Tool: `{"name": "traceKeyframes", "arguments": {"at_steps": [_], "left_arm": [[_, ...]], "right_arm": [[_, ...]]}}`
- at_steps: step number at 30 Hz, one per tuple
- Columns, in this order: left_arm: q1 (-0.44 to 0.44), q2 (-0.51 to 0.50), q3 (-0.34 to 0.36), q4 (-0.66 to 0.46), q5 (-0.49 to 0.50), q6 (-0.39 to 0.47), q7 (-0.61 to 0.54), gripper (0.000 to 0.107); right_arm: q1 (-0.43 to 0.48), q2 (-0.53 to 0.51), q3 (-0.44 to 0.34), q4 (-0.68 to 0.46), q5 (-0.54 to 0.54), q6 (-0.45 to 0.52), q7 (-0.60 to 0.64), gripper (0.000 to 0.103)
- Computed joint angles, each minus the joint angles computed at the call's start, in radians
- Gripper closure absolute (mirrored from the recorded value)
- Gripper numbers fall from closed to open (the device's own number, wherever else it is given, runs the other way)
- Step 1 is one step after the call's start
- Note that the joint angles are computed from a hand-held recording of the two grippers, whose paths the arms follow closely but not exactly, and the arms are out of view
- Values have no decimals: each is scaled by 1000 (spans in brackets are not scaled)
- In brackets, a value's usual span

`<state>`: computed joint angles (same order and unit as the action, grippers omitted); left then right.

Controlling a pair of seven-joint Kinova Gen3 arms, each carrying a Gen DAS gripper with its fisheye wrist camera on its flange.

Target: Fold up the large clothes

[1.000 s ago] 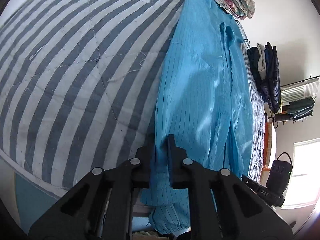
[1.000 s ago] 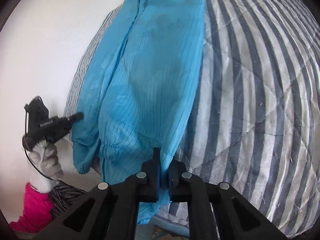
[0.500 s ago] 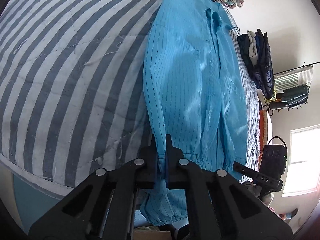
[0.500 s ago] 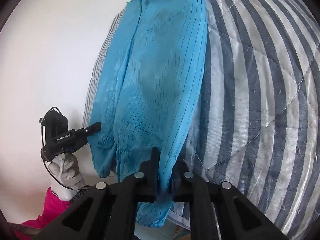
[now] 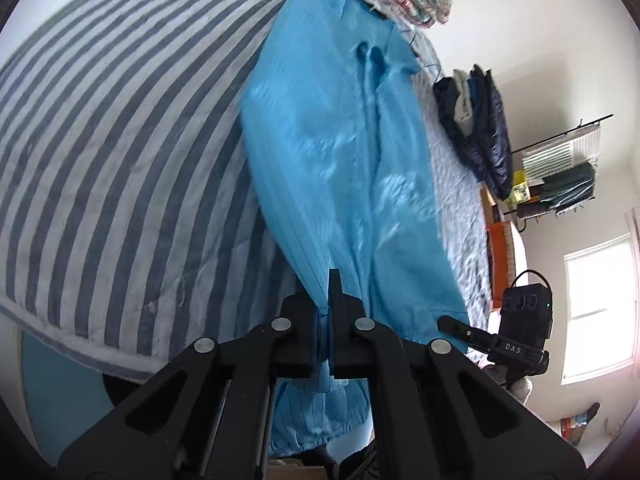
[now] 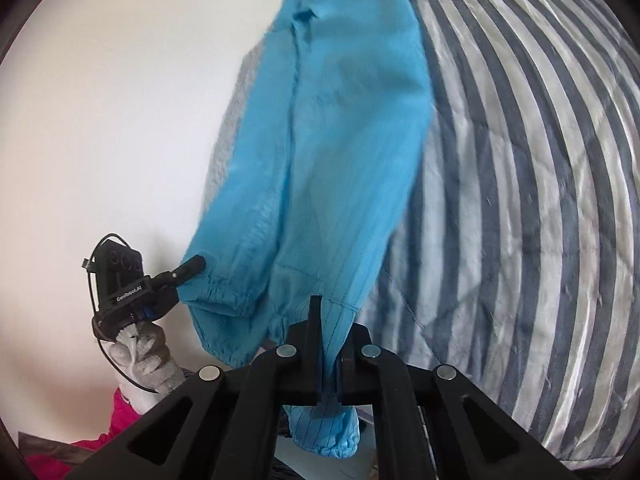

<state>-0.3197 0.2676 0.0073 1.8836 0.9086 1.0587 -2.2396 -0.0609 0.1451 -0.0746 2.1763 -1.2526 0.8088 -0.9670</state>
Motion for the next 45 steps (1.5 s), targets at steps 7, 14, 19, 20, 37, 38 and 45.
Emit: {"name": "traceKeyframes", "arguments": {"at_steps": [7, 14, 19, 20, 37, 38, 45], "left_arm": [[-3, 36, 16, -154, 48, 24, 42, 107], [51, 153, 65, -370, -21, -42, 185, 107], [79, 273, 97, -535, -116, -66, 316, 107], [85, 298, 102, -567, -135, -71, 342, 107], [98, 538, 186, -834, -323, -43, 576, 105], [89, 541, 195, -839, -316, -36, 574, 102], [20, 487, 242, -790, -235, -78, 483, 49]], "right_arm": [[32, -31, 31, -102, 2, 21, 5, 102], [22, 36, 18, -282, 132, -53, -122, 102], [38, 142, 2, -437, 281, -66, -241, 102], [43, 168, -2, -467, 302, -65, -259, 102], [97, 427, -116, -769, 585, 7, -490, 68], [115, 418, -131, -757, 569, -5, -476, 62], [218, 265, -154, -603, 444, -56, -326, 49]]}}
